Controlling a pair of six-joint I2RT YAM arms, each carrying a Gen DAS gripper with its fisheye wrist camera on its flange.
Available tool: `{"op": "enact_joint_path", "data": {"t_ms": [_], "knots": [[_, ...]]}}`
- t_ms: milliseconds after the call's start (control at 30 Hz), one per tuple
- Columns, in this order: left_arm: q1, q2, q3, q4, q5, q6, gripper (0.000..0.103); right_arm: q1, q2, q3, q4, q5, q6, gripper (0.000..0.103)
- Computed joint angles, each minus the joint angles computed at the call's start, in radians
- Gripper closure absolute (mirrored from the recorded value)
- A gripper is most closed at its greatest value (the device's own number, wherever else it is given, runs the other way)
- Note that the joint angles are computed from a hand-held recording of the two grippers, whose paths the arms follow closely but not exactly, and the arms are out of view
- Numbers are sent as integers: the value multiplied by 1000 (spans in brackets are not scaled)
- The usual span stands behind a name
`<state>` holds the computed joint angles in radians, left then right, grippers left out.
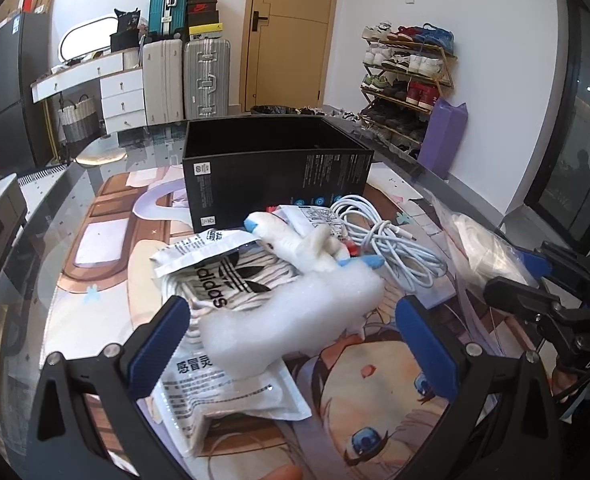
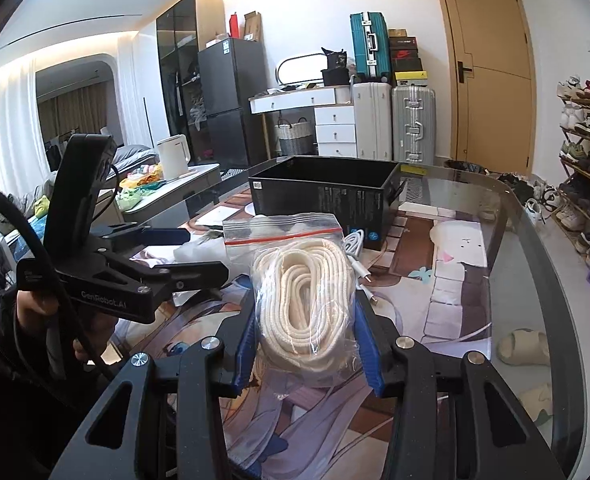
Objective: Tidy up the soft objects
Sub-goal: 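Lift the rope bag with the right tool while the left tool carries the foam plush over the box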
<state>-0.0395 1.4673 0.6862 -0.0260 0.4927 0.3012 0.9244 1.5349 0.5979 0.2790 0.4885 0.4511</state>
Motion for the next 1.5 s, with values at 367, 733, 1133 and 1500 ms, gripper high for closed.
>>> {"op": "enact_joint_path", "data": {"t_ms": [367,733,1133,1500], "knots": [[6,15,16,-12,28,9,14,6,6,2,1,25,10,59],[50,-44,4,-20,96,14,14,18,-5,7,-2,53,16,59],[101,-91,32,49,115,-18,14,-21,-39,16,31,75,28,59],[77,-19,131,134,67,-56,14,-93,10,113,62,26,-37,59]]}}
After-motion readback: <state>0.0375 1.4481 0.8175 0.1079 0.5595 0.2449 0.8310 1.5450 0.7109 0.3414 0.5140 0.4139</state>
